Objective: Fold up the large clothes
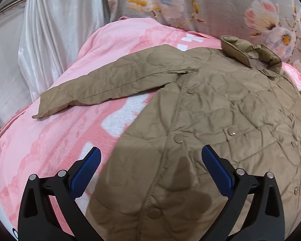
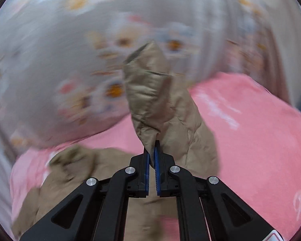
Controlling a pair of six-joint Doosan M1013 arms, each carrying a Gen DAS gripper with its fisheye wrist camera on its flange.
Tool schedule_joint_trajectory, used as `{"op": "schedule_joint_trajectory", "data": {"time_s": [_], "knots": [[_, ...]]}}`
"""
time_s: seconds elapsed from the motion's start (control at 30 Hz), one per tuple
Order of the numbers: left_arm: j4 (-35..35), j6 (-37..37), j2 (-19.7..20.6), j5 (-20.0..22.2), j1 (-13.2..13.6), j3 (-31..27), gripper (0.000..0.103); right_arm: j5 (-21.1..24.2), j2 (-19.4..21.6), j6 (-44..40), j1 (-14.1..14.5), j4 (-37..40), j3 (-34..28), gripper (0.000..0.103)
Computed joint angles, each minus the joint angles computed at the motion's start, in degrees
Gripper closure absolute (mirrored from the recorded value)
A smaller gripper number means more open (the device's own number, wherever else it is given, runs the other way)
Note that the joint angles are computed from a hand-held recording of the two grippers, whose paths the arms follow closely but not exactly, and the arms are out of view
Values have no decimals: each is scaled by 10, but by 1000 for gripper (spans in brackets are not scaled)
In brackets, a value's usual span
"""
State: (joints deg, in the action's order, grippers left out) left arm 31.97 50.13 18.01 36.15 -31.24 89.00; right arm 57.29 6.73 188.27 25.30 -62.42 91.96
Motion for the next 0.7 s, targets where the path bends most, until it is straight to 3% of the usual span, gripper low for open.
{"op": "schedule_joint_trajectory", "data": {"time_s": [0.17, 0.33, 0.5, 0.7], "knots": [[-4, 4, 5, 16, 11, -5, 5, -98, 78, -144, 18, 75, -78, 98], [-19, 17, 6, 17, 23, 0, 5, -150, 138, -280, 22, 198, -128, 98], [-50, 37, 6, 11, 31, 5, 5, -157, 175, -382, 37, 294, -152, 98], [-90, 65, 7, 1, 37, 4, 5, -117, 202, -430, 48, 328, -176, 92]]}}
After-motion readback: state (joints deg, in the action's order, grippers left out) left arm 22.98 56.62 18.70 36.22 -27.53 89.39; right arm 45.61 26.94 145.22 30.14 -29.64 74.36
